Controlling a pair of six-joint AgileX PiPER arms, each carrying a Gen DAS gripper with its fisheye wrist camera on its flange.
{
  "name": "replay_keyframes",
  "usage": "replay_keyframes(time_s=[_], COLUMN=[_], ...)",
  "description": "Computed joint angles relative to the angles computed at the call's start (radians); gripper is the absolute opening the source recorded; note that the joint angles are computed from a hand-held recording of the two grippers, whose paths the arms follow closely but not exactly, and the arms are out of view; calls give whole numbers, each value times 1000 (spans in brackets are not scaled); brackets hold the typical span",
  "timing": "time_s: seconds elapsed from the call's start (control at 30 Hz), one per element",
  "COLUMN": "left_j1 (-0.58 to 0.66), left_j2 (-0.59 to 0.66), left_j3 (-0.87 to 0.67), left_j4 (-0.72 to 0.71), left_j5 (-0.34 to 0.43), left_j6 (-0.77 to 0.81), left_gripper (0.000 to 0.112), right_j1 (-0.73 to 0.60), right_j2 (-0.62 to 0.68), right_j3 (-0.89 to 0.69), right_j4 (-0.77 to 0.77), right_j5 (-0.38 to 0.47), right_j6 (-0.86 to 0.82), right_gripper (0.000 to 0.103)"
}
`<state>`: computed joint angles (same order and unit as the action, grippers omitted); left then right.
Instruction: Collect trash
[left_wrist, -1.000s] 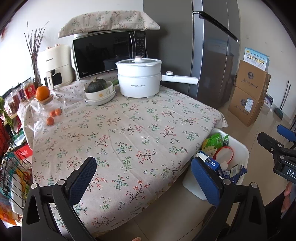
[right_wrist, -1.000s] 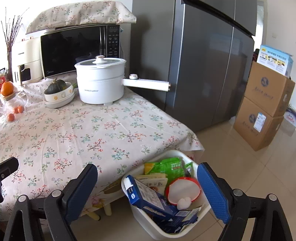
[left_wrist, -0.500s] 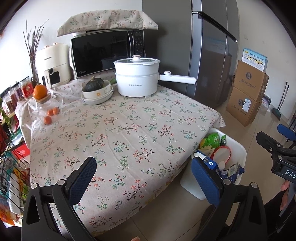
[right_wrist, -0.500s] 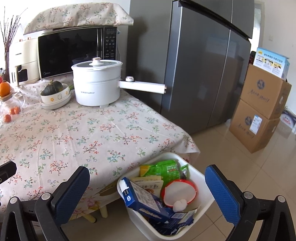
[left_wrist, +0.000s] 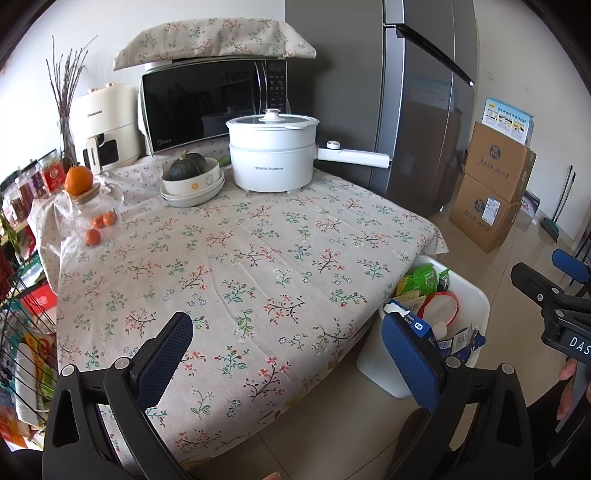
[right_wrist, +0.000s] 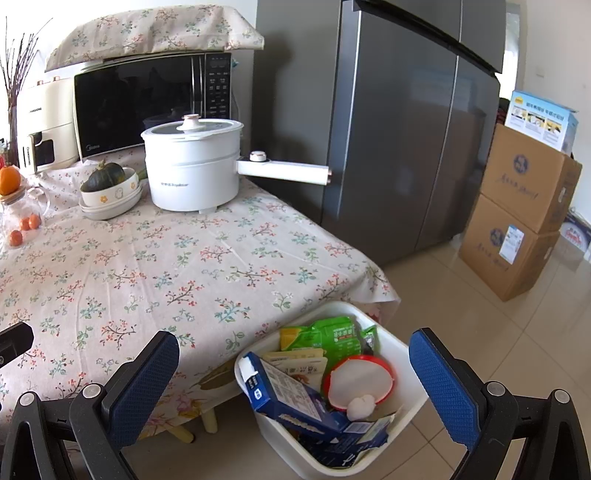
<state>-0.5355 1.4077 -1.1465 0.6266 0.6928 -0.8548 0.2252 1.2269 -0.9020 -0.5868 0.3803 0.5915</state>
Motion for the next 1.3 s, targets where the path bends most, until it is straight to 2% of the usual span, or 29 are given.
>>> replay_keyframes(time_s=[1.07, 1.3], left_j1=[-14, 10], left_j2=[1, 10], left_j3=[-7, -53], left_j4=[36, -31], left_j5=[29, 56], left_j6=[-40, 50], left_gripper=[103, 103], right_j1=[0, -4], right_j2=[-1, 5], right_j3=[4, 6], right_j4=[-10, -32], right_j5=[1, -3], right_j6=[12, 25], right_gripper=[102, 102])
